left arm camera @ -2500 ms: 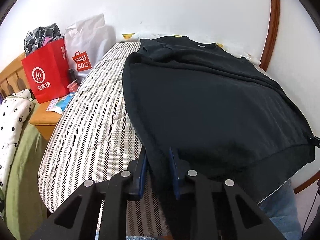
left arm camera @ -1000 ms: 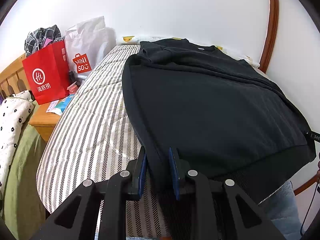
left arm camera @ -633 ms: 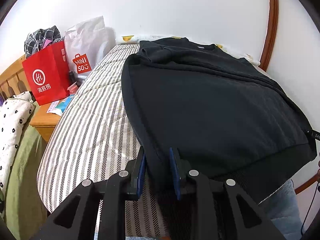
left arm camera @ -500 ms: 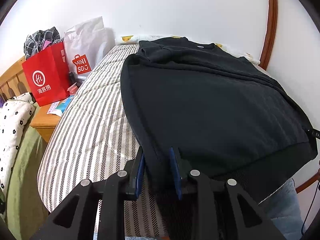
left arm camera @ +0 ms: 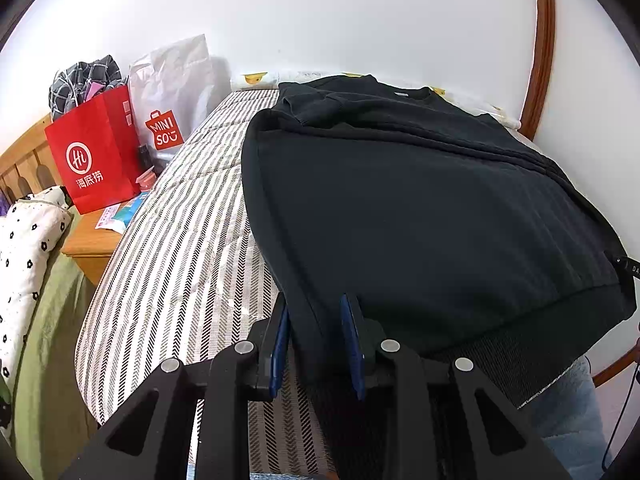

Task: Fold small clothes
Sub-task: 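Grasp the black sweatshirt hem with both grippers, then lift the hem and fold it toward the collar with both grippers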

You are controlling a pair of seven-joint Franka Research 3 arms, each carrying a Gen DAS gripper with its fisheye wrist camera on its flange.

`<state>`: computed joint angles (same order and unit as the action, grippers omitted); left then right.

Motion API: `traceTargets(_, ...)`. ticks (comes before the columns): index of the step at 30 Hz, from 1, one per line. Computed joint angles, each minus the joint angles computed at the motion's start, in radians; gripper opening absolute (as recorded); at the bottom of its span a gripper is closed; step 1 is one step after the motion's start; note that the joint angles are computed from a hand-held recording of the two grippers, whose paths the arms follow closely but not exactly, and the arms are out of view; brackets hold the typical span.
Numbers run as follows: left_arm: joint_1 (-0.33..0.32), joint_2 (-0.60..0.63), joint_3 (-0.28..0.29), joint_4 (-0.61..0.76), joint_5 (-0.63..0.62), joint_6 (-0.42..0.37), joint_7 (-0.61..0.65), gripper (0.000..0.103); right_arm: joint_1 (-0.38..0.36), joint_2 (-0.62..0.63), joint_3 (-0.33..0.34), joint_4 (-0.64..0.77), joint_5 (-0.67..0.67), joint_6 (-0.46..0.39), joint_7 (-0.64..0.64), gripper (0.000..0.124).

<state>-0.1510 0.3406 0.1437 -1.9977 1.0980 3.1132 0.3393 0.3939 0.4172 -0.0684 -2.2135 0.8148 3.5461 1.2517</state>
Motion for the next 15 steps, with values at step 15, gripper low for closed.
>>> traceTargets(15, 0.052, -0.012, -0.077, -0.015, -0.155, -0.047, 0.161, 0.018, -0.049, -0.002, 0.04, -0.033, -0.103, 0.043, 0.104, 0.025)
